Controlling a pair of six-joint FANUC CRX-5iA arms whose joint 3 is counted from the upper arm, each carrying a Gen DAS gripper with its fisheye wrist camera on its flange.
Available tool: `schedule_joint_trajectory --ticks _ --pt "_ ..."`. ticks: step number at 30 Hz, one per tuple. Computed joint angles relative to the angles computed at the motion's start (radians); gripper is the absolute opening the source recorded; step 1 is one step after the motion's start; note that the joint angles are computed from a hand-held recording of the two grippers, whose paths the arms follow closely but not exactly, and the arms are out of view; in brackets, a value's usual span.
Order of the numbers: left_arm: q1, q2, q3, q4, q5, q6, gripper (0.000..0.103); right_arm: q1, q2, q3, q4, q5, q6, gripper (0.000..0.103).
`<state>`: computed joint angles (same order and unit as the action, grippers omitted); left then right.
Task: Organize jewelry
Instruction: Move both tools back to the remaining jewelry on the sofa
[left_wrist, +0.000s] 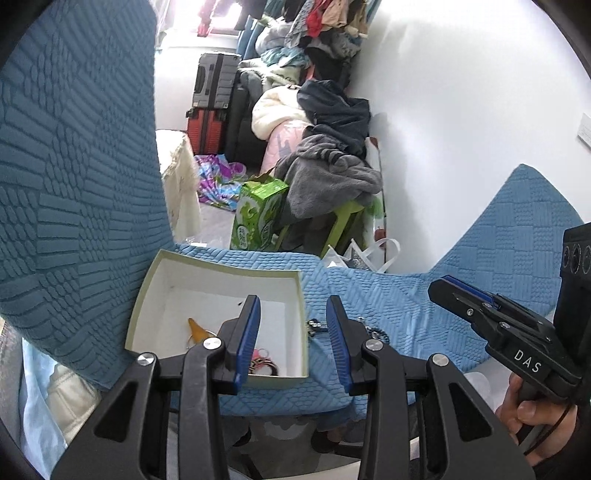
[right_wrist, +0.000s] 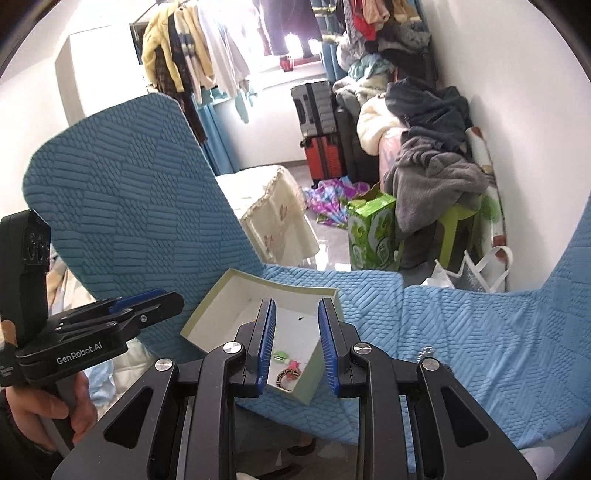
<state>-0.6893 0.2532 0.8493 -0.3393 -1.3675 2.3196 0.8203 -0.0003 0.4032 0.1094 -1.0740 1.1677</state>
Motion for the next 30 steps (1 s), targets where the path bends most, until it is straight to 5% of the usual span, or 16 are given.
schedule_joint_trajectory --ticks 10,30 --pt "-0.093 0.056 0.098 -0.104 -0.033 0.057 0.038 -0.018 -0.099 -0.109 0.054 0.031 -0.044 0.022" --pt "-0.124 0.203 0.219 0.003 -0.069 0.067 0.038 -0.115 -0.239 -0.3 0.084 0.03 -0.107 0.022"
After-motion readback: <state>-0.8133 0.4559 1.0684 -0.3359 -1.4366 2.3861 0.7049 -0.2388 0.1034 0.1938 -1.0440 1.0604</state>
